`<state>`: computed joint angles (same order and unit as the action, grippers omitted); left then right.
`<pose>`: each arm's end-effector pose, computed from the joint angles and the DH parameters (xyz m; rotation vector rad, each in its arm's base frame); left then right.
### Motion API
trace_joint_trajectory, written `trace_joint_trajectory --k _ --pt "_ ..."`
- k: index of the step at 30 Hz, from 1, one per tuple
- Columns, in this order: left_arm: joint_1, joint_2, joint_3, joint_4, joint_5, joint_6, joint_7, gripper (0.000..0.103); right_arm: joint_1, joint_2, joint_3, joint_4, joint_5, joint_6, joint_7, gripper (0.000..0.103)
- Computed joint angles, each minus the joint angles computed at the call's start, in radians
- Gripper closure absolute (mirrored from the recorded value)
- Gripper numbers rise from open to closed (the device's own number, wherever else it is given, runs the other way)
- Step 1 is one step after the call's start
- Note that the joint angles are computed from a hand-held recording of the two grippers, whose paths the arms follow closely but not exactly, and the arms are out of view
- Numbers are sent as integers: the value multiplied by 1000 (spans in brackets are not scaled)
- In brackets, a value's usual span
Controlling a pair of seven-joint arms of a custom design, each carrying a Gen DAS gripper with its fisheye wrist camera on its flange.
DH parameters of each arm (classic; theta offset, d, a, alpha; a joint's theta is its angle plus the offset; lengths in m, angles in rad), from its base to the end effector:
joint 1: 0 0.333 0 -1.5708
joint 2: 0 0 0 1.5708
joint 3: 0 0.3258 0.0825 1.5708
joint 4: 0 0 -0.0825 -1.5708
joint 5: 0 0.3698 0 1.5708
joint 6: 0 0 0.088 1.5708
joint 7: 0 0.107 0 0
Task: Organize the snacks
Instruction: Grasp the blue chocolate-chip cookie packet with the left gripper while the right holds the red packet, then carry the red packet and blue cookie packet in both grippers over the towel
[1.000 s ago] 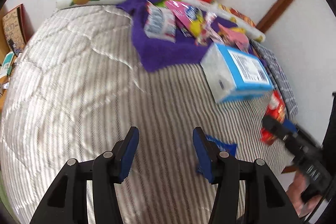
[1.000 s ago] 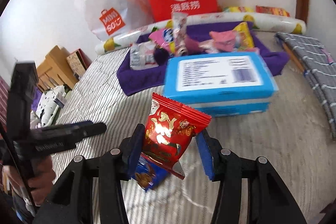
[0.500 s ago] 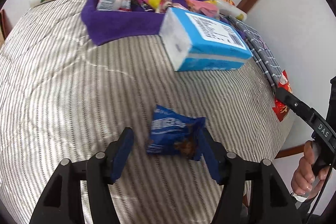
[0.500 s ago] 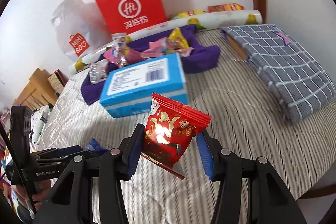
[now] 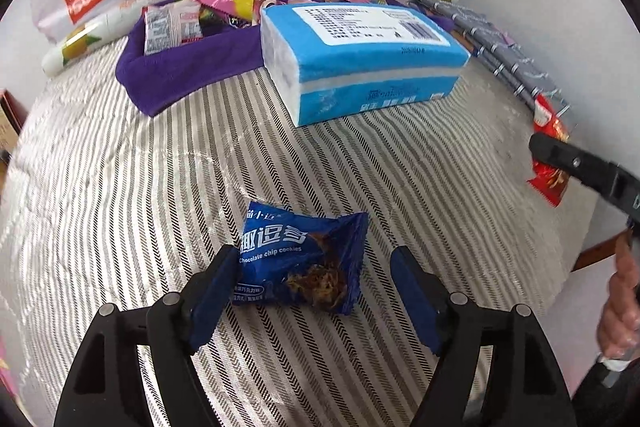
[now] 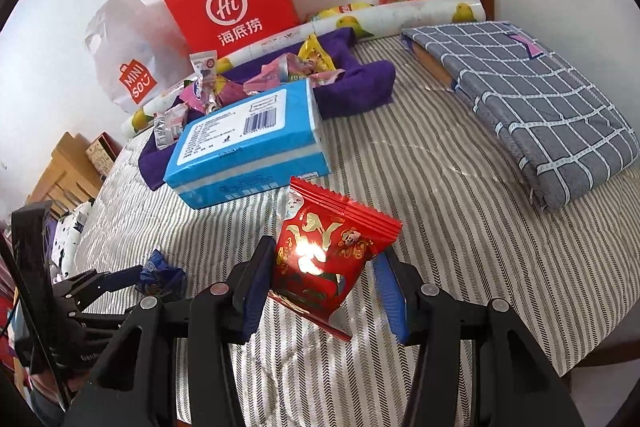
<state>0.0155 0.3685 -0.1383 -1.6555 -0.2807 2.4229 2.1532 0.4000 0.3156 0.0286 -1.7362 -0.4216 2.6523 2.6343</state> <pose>0.6814 -0.0727 0.4573 -1.4547 2.4837 -0.6451 0.6125 0.2897 0.4786 -1.4756 2.0572 -0.4172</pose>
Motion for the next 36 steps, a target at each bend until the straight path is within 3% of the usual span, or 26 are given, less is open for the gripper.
trace_joint_trajectory --k 3,13,20,36 --pt "-27 -13 20 -34 57 67 -35 36 -3 0 2 -5 7 2 -4 53" --pt "-5 -15 16 -35 52 84 -50 56 -5 7 5 -16 18 -19 -19 54" --pt "4 -8 12 -10 30 41 -73 59 -15 31 20 0 67 -65 -76 54" --pt "43 -14 -10 57 -90 -32 -34 62 7 16 8 53 25 -95 -94 54"
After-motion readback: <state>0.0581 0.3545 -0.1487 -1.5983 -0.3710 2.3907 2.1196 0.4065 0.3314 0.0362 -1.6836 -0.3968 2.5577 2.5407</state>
